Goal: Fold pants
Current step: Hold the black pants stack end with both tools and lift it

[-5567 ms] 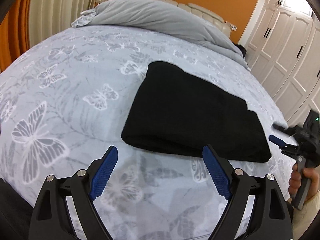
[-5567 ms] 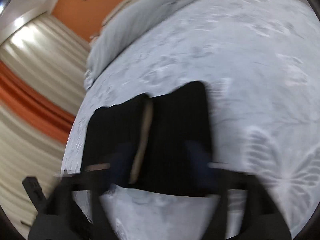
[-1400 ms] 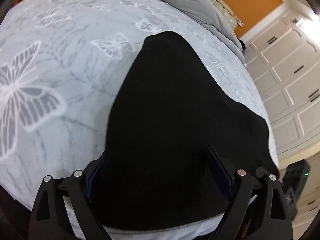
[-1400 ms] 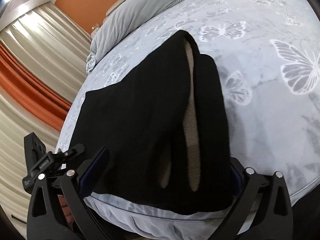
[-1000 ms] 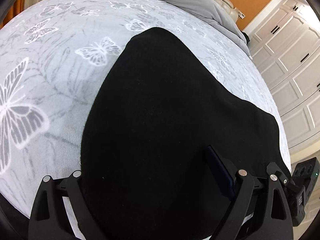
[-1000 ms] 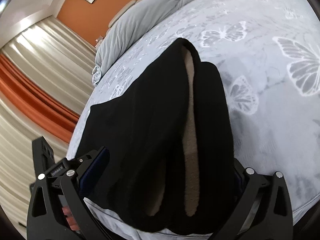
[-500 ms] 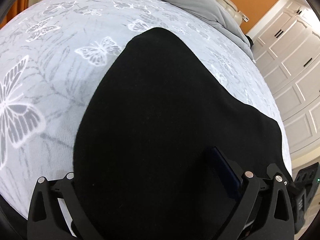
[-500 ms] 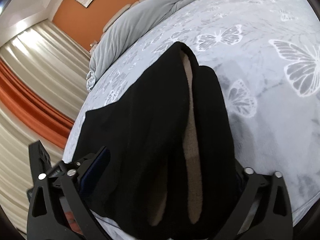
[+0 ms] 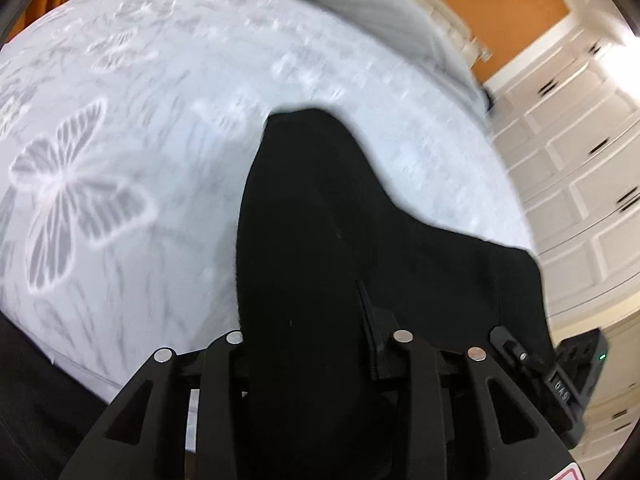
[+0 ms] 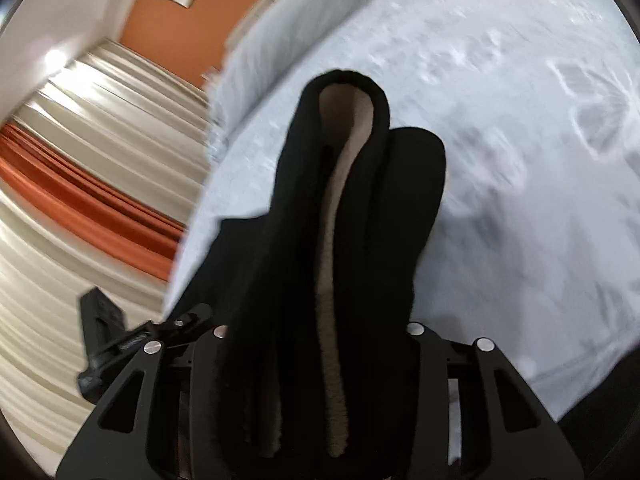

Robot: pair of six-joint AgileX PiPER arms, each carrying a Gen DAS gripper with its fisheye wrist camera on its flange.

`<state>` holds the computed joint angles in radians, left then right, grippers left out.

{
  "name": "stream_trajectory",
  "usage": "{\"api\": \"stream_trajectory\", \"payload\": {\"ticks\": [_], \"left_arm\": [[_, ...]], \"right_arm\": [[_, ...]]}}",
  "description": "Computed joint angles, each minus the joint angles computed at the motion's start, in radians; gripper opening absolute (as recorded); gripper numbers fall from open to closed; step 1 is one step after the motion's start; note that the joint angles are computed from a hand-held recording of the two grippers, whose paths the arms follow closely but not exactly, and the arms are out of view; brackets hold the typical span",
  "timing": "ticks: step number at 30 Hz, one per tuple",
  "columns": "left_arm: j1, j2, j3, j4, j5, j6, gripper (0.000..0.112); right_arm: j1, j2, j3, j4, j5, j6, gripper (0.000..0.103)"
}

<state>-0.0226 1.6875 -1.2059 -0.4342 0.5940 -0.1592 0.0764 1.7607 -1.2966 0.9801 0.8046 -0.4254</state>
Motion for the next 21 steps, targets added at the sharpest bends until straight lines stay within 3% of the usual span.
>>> {"api": "stream_trajectory", "payload": {"ticks": [1, 5, 11, 12, 16, 21], "left_arm": [[-0.020, 0.017, 0.007, 0.052, -0.023, -0.045, 0.040], [-0.069, 0.022, -0.010, 0.203, -0.048, -0.172, 0.042], [-0.047, 0.036, 0.007, 0.160, -0.071, -0.150, 0.058], [-0.044, 0.034, 0.012, 0.149, -0.075, -0.140, 0.058], [-0.070, 0.017, 0.011, 0.193, -0.074, -0.167, 0.038], [-0.070, -0.027, 0.012, 0.175, -0.054, -0.170, 0.030]], "right_arm": [[-0.014, 0.007, 0.017, 0.033, 0.004, -0.026, 0.046], [-0.008, 0.001, 0.025, 0.033, -0.016, -0.076, 0.050], [-0.018, -0.004, 0.059, 0.083, -0.029, -0.155, 0.052], [-0.017, -0.006, 0.061, 0.085, -0.029, -0.157, 0.052], [0.000, -0.018, 0.065, 0.078, -0.050, -0.137, 0.046], [0.016, -0.046, 0.053, 0.085, -0.055, -0.107, 0.042]]}}
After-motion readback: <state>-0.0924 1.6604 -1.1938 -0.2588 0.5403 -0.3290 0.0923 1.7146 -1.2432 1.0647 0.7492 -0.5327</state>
